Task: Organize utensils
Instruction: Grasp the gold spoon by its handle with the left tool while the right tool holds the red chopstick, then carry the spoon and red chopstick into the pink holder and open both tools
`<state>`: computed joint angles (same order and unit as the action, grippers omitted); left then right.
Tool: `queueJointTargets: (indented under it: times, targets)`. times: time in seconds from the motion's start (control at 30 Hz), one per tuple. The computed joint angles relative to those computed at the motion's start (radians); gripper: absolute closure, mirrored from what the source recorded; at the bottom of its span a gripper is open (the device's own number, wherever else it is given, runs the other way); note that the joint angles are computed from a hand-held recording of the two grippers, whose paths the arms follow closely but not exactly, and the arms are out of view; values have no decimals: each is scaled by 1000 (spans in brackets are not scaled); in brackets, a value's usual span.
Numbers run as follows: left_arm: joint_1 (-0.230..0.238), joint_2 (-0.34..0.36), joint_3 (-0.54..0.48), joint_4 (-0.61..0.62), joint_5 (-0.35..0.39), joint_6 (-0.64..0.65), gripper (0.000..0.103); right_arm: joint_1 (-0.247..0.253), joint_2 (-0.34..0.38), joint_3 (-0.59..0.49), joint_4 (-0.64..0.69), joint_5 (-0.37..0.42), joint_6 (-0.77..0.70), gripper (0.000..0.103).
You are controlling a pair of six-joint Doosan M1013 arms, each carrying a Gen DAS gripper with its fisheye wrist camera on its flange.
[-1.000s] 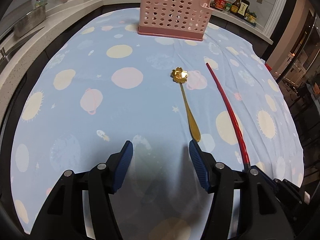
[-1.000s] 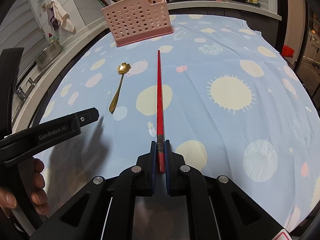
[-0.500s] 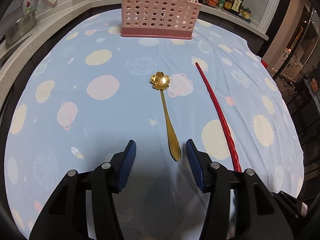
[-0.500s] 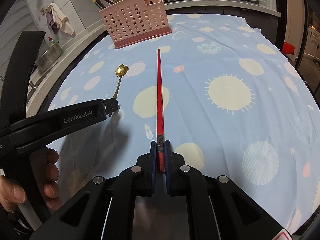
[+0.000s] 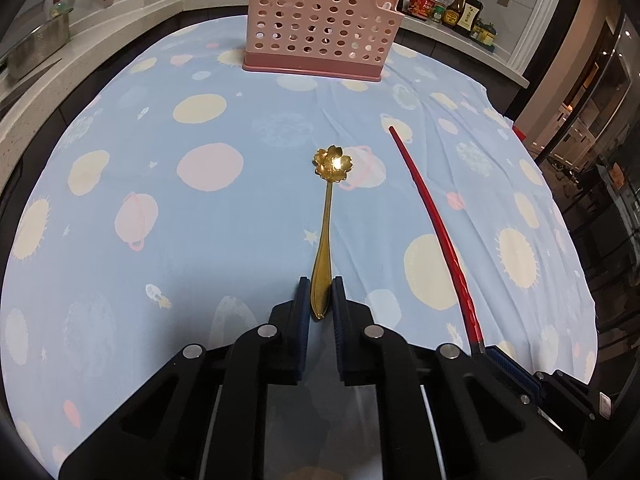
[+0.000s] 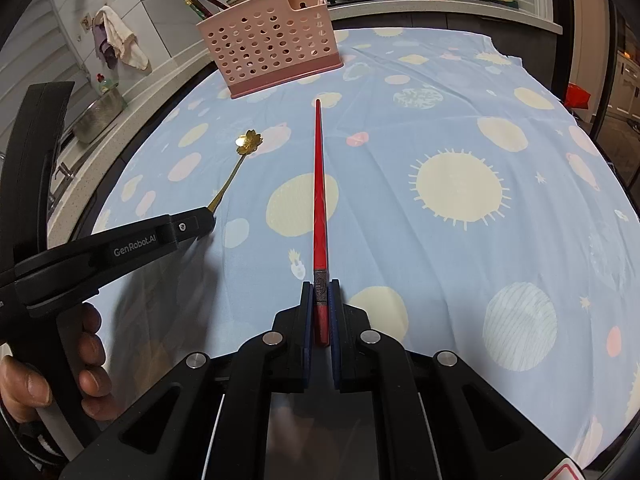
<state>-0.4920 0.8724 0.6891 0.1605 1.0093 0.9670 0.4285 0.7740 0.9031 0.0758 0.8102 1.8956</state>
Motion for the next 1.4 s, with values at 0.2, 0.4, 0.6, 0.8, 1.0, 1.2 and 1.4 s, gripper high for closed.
queueJointTargets:
  times: [0.2, 0.4, 0.6, 0.8, 1.0, 1.2, 1.4]
  targets:
    - [-3, -42, 57, 12, -32, -9, 93, 0, -21, 26, -7, -15, 10, 96]
    - [-6, -86, 117, 32, -77, -34, 93, 2, -49, 58, -3, -38, 3, 96]
    - [-13, -128, 166, 93, -114, -68, 93, 6, -82, 86, 5, -80, -10, 96]
    - [-18, -159, 194, 138, -147, -94, 95, 9, -114, 98, 10, -137, -27, 96]
    - [-20, -178, 197, 163, -176, -103, 102, 7, -137, 92, 22, -193, -44, 96]
    - [-21, -184, 190, 172, -183, -101, 102, 1, -145, 74, 33, -222, -51, 96]
    - [-19, -171, 139, 166, -138, -70, 102, -8, -141, 37, 43, -224, -49, 96]
